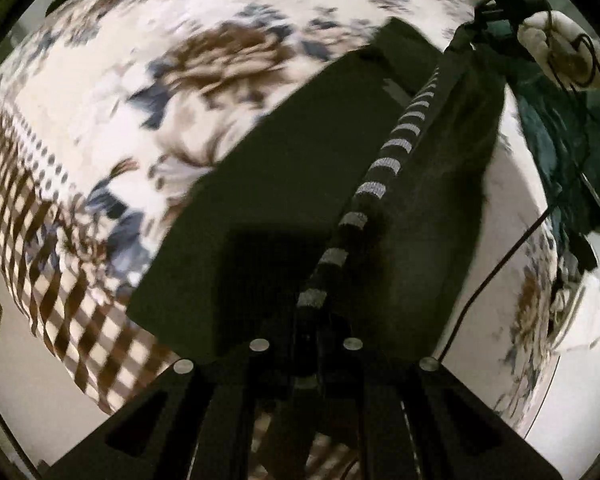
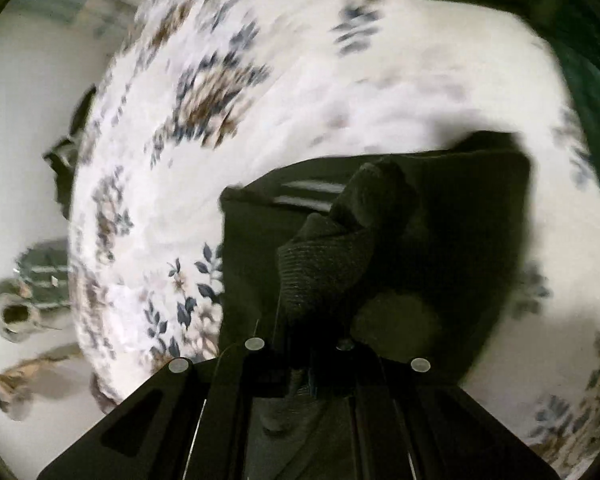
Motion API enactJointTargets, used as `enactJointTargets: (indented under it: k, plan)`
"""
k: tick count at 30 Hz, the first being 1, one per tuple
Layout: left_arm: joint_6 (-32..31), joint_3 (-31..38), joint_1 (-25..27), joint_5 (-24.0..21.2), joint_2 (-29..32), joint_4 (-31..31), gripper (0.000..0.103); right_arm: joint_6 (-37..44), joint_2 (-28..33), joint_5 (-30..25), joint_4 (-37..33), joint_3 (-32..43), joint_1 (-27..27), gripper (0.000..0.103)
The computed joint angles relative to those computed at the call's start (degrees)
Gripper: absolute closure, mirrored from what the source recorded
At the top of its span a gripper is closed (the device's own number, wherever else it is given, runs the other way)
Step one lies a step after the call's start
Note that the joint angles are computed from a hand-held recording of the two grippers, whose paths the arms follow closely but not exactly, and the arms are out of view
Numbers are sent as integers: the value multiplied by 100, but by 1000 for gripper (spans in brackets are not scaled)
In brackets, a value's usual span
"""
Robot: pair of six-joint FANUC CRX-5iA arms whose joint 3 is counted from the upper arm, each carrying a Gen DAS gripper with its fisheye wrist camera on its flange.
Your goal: Fold small clothes
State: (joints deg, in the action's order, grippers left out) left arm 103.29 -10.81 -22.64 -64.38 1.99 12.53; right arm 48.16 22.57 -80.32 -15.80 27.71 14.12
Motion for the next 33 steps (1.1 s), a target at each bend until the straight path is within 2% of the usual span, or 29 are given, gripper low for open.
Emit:
enactJointTargets:
  k: [4,10,13,14,15,16,17,18,19,20,22,25,28,31,32,33]
  plan:
    - [-170,-325,432,103,17,250,98,-192,993,-343,325,981,550,98]
    - [-589,-543,848,171,160,609,98,-341,2251,-1056,744,2444,907,98]
    - [-864,-646,1072,29,274,1024,94,-451,2493,-1152,775,2643,947,97]
    - [-925,-783,1244,-32,245,1274,93,-473,2522,-1199,718,2686,927,94]
    - [-996,-909,1383,-56,198,1482,89,-424,2502,-1185,612,2682,896,93]
    - [-1059,-1057,1561,-101,123,1672,78,-347,2403,-1105,481,2587,861,84]
    - [-1034,-1144,1735,-161,7,1667,73,-263,2277,-1013,296,2465,813,66]
    - [-1082,-1252,1895,-173,-118,1712,68,-140,2069,-852,53,2252,756,56]
    - [-1192,-1374,2053,-196,-233,1821,65,-1,1755,-609,-156,1904,719,40]
    - [-1260,-1423,2181,-284,-311,1842,63,77,1546,-473,-219,1674,723,29]
    - [-1416,-1345,2234,-441,-344,1755,53,239,813,-31,-141,799,881,26]
    - [-1834,-1048,1957,-541,-153,1616,53,86,-165,318,-45,-415,1185,25]
    - [-2012,-567,1421,-595,272,1317,53,-130,-988,548,-64,-1472,1480,26]
    - [-1621,34,978,-644,611,282,53,-742,-1755,688,4,-2537,1911,26]
    - [-1284,141,1000,-653,653,-92,50,-922,-1916,728,-138,-2764,1915,25]
    - [-1102,129,1100,-647,635,-166,51,-1091,-2076,815,-328,-2990,1885,25]
